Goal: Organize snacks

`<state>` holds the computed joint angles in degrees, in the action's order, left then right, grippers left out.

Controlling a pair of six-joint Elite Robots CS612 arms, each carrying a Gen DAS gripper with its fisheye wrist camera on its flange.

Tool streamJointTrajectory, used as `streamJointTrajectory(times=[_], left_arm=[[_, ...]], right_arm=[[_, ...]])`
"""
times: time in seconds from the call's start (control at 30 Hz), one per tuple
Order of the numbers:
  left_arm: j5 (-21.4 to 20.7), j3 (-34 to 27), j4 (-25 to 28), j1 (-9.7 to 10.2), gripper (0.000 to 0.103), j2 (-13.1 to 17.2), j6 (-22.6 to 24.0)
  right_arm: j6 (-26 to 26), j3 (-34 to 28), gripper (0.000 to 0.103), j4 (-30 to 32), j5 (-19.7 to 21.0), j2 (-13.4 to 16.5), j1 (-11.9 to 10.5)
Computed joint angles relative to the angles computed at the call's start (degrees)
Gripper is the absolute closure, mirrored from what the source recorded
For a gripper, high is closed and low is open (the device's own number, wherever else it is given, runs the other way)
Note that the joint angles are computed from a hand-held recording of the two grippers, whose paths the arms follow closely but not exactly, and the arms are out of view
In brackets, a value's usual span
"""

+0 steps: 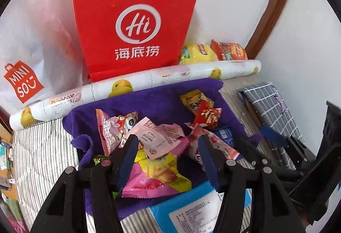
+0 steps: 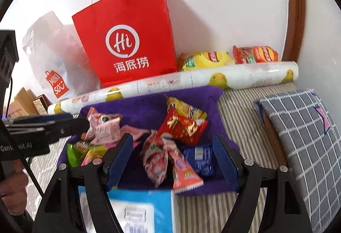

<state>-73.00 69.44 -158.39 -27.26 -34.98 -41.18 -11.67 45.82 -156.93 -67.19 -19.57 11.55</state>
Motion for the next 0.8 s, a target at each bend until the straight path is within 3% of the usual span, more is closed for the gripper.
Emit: streamJointTrajectory(times=[0.3,0.4,0.53,0.7,0.8], left_arm=[[2.69,4.65,-2.64,-2.34,0.041,-3.48,-1.91],[4.35,6.80,-2.62,-3.59,0.039,-4.99,-3.05],[8.99,10.45,-3.15,-5.86,0.033,-7.42,-5.48],[13.05,14.05,-4.49,-8.43,0.023,-9.78,-7.93],[15.84,15.44,-4.47,-10.11,0.019,-10.75,-8.36]], right_arm=[[-0.78,9.09,0.027,0.70,-2.52,-5.83,-0.87],[-0.75,13.56,0.026,-1.99,-3.14,-8.49,-1.28],[-0.58,19.06,0.014,-6.37,-3.30,-11.85,-1.77],[-1.29,25.21,0.014,-9.64,-4.87,-15.91,-2.14],[-0.84,28.67,0.007,-12.66,-4.51,-17.95,-2.68]])
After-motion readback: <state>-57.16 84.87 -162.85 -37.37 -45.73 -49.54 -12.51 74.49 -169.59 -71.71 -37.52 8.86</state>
